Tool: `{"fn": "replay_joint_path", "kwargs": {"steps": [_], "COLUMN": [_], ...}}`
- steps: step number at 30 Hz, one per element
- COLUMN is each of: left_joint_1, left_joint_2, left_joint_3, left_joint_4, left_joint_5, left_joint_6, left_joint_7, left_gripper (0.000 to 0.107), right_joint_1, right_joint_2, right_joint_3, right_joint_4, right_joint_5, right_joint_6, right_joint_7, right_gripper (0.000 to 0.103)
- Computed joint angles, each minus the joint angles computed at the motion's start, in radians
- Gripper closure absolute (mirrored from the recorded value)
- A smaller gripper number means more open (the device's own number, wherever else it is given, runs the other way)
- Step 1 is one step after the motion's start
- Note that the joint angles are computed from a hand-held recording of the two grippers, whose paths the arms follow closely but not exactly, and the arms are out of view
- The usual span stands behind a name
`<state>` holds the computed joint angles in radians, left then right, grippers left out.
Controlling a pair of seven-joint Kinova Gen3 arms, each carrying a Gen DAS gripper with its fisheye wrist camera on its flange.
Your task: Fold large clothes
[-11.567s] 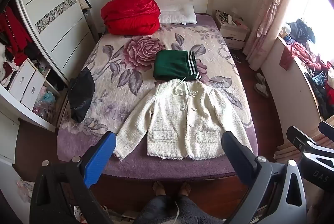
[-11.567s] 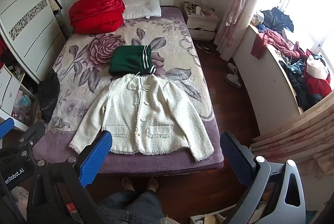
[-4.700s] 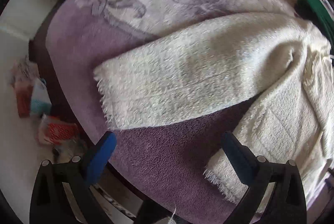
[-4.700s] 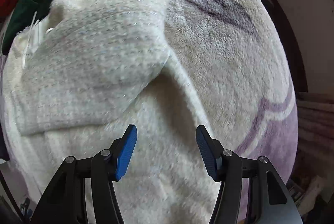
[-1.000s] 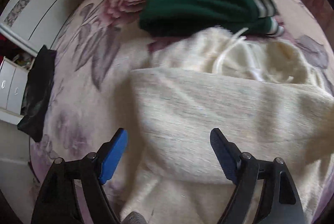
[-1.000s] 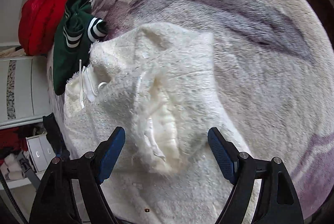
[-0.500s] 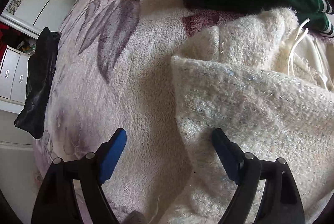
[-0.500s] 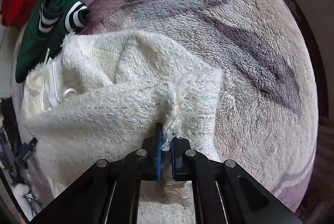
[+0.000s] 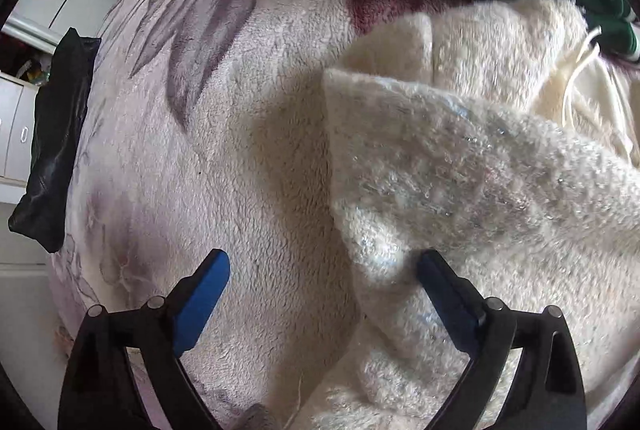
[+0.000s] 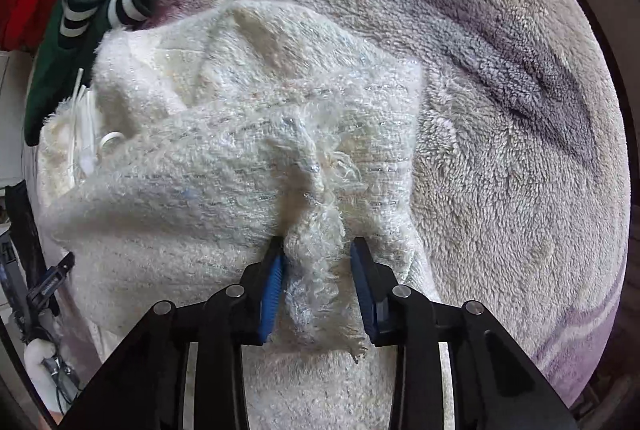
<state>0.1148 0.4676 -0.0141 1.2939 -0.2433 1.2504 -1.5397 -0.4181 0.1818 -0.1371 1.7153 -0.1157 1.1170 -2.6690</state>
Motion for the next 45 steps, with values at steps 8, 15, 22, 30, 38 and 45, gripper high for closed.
{"fn": "replay_joint_path", "kwargs": {"steps": [8, 15, 22, 30, 38, 45], "left_joint_1": [-0.052, -0.146, 0.100, 0.226, 0.281, 0.312], "left_joint_2": [-0.050, 0.137, 0.329, 0.193, 0.252, 0.111], "left_joint_3": [0.226, 0.534, 0.383, 0.068, -0.242, -0.201], "left_joint_4": [-0.101, -0.340, -0.485, -0.295, -0.442, -0.250], "left_joint_5": [-0.090, 0.141, 0.200, 0.395, 0.513, 0.251], "left_joint_6": [0.071, 0.153, 0.199, 0.044, 0.194, 0.018], "left_joint_7": [0.021, 0.002, -0.223, -0.412, -0.341, -0.164], "left_gripper": [0.009, 0.011, 0.031, 0.107, 0.102, 0.027], "right_joint_1": [0.080, 0.368, 0.460, 0.416, 0.365, 0.410], "right_joint_2": [-0.059, 0.057, 0.096, 0.159, 0.182, 0.105], "right_joint_3": [0.038, -0.080, -0.113, -0.111, -0.061, -0.113], "right_joint_4": [-0.110, -0.077, -0.016, -0.054, -0.148, -0.171], "right_joint_5": [0.002, -0.128, -0.260, -0.235, -0.102, -0.274], "right_joint_6": [0.036, -0.045, -0.144, -0.199, -0.103, -0.165], "right_joint_7": [0.053, 0.338, 0.589, 0.675, 0.443, 0.378], "right_gripper": [0.066, 0.066, 0.060, 0.097, 0.099, 0.077]}}
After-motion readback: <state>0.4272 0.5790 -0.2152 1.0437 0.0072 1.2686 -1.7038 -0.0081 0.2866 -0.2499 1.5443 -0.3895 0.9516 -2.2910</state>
